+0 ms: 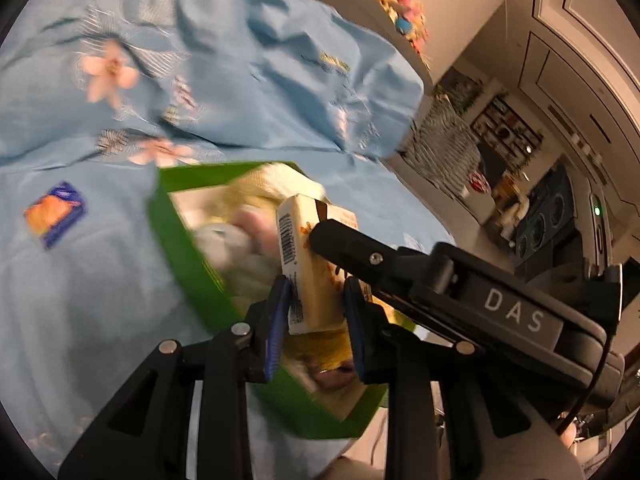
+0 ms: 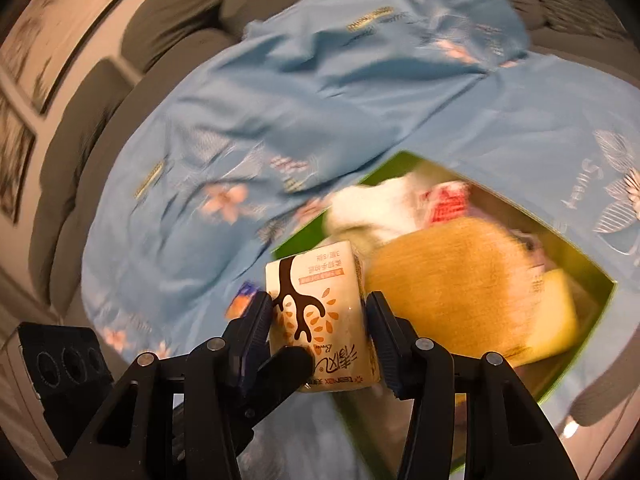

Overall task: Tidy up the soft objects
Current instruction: 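Carry the white tissue pack into the green box and release it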

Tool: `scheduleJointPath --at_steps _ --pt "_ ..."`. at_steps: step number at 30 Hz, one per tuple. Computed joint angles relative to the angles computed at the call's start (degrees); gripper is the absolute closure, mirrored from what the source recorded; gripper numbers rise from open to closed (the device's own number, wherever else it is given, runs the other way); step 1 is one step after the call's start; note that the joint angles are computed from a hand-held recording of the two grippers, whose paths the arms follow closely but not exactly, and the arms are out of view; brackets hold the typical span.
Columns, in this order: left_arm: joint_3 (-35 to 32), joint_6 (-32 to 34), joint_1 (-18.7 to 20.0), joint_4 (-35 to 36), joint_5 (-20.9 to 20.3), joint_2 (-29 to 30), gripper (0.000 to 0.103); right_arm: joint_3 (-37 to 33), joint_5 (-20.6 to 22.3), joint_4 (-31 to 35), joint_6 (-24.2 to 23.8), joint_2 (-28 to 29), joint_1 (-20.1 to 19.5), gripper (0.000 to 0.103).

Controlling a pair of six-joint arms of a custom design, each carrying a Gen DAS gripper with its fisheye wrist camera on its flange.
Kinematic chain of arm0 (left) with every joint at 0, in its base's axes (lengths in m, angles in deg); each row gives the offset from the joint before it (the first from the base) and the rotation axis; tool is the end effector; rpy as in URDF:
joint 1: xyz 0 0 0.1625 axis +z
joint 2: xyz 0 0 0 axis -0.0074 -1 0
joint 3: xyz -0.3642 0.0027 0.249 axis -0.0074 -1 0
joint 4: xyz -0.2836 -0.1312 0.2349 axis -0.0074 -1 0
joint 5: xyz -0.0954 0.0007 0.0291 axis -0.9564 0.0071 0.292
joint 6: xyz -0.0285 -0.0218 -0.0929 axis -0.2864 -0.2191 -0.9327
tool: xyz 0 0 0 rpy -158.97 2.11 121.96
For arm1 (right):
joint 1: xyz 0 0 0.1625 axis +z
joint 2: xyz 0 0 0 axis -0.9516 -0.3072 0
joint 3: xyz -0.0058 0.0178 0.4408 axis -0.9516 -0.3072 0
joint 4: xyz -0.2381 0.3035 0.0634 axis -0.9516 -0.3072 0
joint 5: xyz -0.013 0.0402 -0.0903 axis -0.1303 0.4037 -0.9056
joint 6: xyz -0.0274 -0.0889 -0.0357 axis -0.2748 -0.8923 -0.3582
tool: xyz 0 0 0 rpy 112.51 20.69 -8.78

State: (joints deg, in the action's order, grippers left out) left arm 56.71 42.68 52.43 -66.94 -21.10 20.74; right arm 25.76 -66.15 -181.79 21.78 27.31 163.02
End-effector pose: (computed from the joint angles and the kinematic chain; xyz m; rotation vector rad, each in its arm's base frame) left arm -0.4171 -0.7270 -0.0451 -1.2816 -2.6828 0.1163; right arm 0.0877 -0.6041 0.3472 -0.6852 -2.2326 1.5053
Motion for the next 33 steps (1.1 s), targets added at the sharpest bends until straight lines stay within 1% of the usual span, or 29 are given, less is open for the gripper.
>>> scheduleJointPath --at_steps 3,5,9,11,13,14,17,18,20,23,27,29,31,33 --pt "-3.73 -0.4 -0.74 3.43 -0.91 2.61 0.078 1.91 0.52 -1.41 1.84 -1.98 -1.65 0.051" --pt "-5.19 0.2 -1.36 5.43 -1.1 3.83 0.078 2.5 0.0 -1.51 2.79 -2.89 -2.37 0.051" --pt "-5.59 0.62 -2.18 7.77 -1.25 4.48 0.078 3.79 -2.38 -1.43 3.82 -4.12 -2.95 0.051" --pt "-5.54 0.84 -2.54 8.38 -0.88 4.62 0.078 4.33 -2.49 -0.64 4.15 -4.75 -3.23 0.051" --pt "-4.92 0.48 -2.8 8.92 0.61 4.16 0.078 5.27 -0.1 0.02 3.97 -5.68 -3.85 0.051" --pt "-4.82 -0.05 -2.79 9.37 1.17 3.94 0.078 5.66 1.87 0.34 3.76 -6.09 -4.19 0.051" --pt "-3.93 -3.12 -2.65 10.93 3.78 2.86 0.079 6.32 6.48 -0.28 3.73 -6.33 -4.85 0.051" --pt "-2.95 -3.46 -2.75 10.57 4.5 2.27 0.079 5.8 6.22 0.38 3.15 -5.94 -4.49 0.051" --pt "-0.76 -3.57 -2.83 9.22 5.7 1.03 0.079 4.41 4.15 2.34 2.35 -4.82 -3.51 0.051" --pt "1.16 -4.7 -3.12 7.94 7.79 -0.06 0.079 3.87 3.91 4.15 2.13 -4.17 -3.01 0.051" --pt "3.57 -4.62 -2.78 5.92 7.67 -1.57 0.078 3.67 3.06 4.26 1.73 -3.68 -2.26 0.051" --pt "6.69 -4.96 -2.62 1.56 8.53 -3.26 0.077 3.59 1.96 3.87 1.72 -3.37 -1.77 0.051" --pt "9.41 -4.51 -2.45 -2.41 9.05 -4.62 0.076 3.09 -0.41 3.82 1.48 -2.82 -0.8 0.051" --pt "10.57 -4.76 -2.07 -3.92 9.47 -5.52 0.076 2.81 -1.26 2.98 0.99 -2.32 -0.21 0.051"
